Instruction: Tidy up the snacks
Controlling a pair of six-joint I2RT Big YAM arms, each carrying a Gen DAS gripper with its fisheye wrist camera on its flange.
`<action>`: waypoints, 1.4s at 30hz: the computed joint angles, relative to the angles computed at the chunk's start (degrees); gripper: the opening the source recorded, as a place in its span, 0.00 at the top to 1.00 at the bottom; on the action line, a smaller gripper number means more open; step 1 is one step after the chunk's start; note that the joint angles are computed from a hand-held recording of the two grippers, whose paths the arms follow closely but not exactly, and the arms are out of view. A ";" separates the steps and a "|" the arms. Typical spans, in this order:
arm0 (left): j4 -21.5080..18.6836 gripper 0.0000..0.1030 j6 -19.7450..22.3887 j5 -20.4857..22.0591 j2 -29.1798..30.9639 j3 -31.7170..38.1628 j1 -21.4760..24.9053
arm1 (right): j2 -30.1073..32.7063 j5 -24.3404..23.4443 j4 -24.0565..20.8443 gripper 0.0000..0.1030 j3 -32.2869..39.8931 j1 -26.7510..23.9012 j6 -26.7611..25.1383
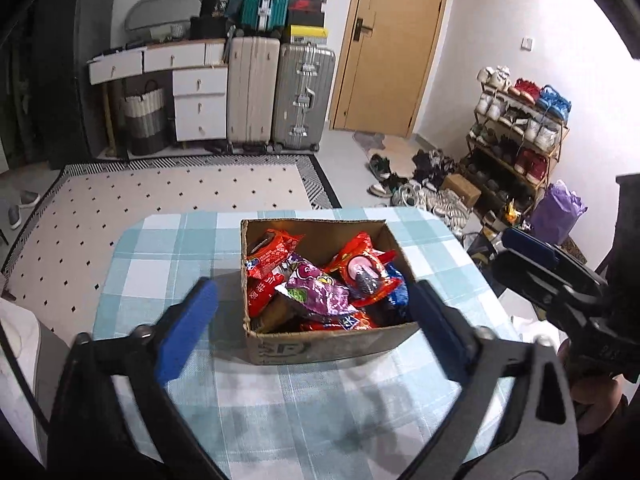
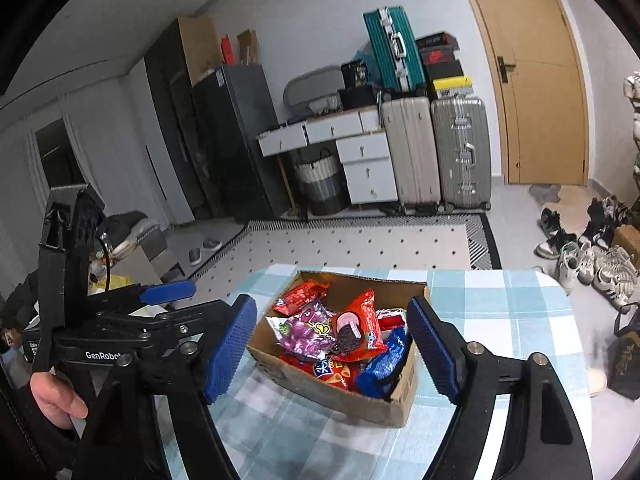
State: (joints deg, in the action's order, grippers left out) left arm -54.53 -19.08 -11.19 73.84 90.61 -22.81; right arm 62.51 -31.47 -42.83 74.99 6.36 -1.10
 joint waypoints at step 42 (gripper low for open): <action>26.39 0.01 0.70 -41.58 -30.83 -42.73 -24.46 | -38.34 -1.92 12.68 0.13 -35.39 -13.19 1.33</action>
